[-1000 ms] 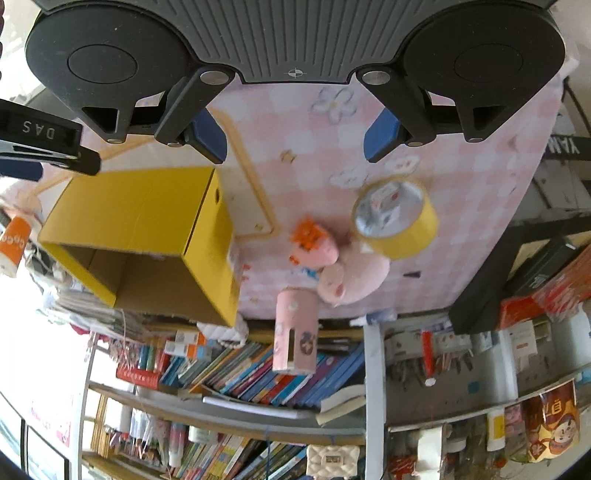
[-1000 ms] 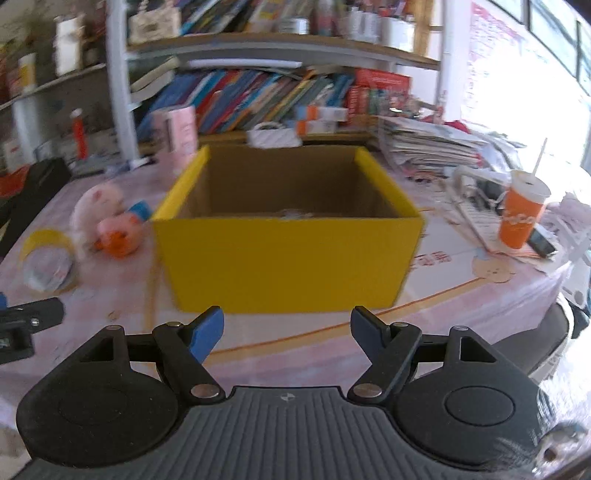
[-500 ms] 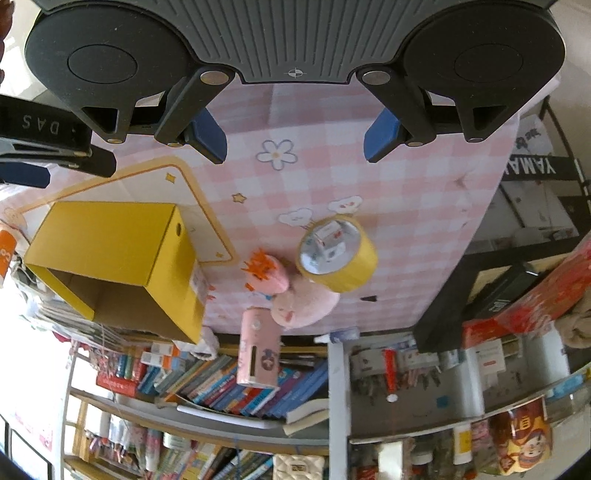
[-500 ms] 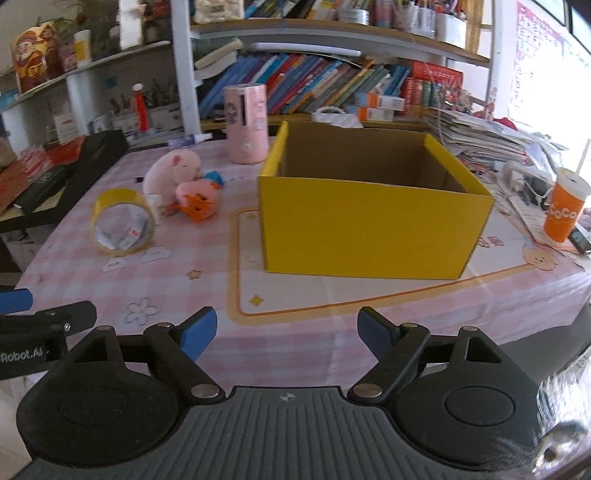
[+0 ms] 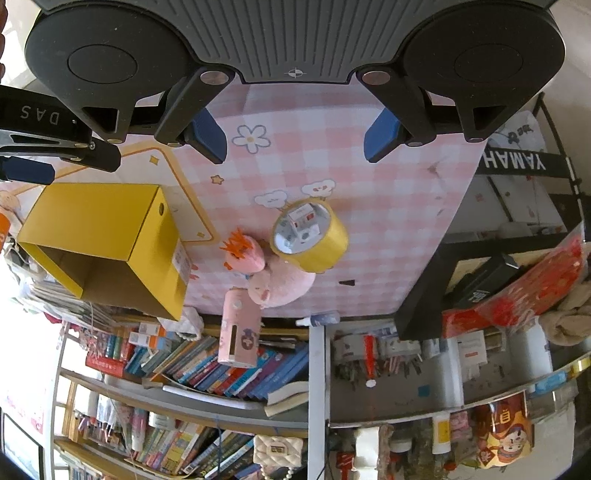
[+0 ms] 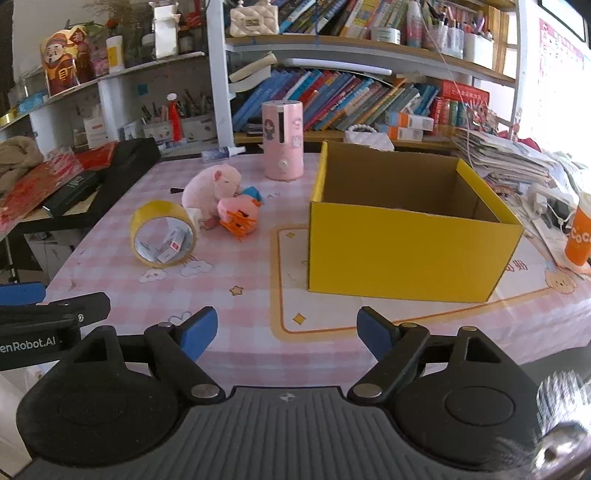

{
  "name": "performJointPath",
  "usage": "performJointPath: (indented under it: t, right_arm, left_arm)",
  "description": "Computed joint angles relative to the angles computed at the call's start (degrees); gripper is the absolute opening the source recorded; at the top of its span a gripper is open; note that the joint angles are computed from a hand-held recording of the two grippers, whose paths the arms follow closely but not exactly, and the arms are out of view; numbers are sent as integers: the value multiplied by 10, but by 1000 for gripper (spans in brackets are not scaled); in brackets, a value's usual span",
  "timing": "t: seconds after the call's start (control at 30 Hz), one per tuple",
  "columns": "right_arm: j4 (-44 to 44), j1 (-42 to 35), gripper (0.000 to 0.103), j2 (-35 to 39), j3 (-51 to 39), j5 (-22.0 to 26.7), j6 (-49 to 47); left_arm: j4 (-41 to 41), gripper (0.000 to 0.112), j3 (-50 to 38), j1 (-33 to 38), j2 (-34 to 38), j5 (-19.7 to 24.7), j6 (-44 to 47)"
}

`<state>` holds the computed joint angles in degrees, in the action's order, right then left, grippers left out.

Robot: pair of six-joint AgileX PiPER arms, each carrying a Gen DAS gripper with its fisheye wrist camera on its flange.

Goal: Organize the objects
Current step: 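Withdraw both tools from the box back toward the remaining toys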

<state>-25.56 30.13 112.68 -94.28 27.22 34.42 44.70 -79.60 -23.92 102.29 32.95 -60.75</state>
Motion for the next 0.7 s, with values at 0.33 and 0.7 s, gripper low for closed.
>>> performJointPath:
  t: [0.33,0.7]
  right_arm:
    - [-7,17,82,12,-21,12,6]
    - [67,11,82,54,-79,36,-77]
  left_arm:
    - [0,83,23,11,-15,-15,8]
    - [-45,84,-6,30,14,-9,44]
